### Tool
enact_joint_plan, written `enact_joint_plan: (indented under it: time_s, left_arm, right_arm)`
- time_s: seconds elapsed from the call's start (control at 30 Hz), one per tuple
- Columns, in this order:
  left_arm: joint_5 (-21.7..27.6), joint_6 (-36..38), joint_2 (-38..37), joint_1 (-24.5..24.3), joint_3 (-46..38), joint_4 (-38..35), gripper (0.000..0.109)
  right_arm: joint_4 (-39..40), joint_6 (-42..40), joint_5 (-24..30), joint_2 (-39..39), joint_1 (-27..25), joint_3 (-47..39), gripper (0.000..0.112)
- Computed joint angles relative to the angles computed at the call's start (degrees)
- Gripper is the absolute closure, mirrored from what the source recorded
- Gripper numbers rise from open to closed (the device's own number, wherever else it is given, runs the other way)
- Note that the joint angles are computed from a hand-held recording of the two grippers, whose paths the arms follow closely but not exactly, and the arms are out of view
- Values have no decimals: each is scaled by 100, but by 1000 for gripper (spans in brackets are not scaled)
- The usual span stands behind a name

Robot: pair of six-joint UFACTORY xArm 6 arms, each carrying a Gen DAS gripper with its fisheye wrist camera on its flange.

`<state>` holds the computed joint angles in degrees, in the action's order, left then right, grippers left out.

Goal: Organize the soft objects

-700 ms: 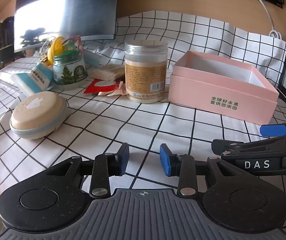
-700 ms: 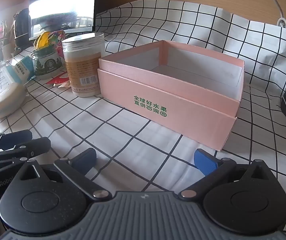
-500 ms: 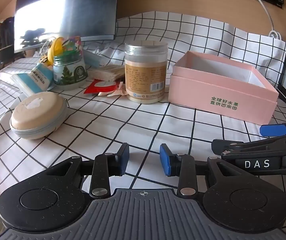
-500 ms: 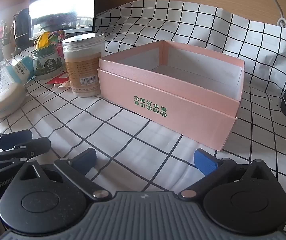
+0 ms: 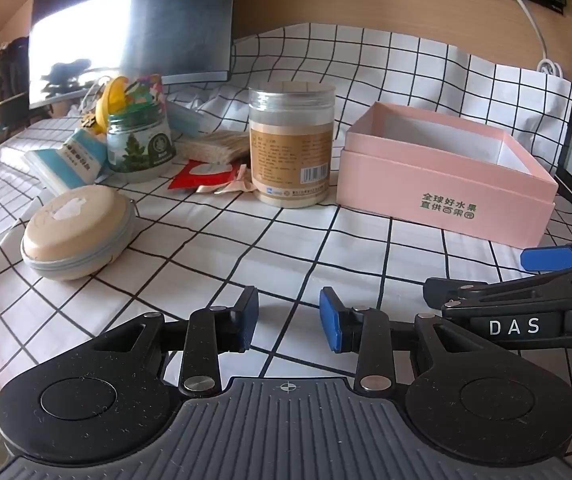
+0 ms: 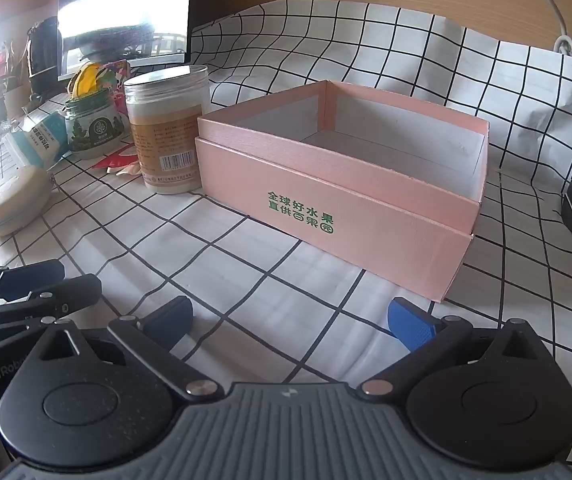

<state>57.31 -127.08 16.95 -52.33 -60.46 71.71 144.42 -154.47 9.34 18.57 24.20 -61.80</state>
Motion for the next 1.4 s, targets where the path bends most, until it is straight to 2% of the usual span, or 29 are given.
enact_joint_plan:
  time_s: [1.4]
  left_arm:
    - [45, 37, -72, -10, 60, 2, 70]
  right_arm:
    - [-14, 18, -7, 1, 3, -2, 9]
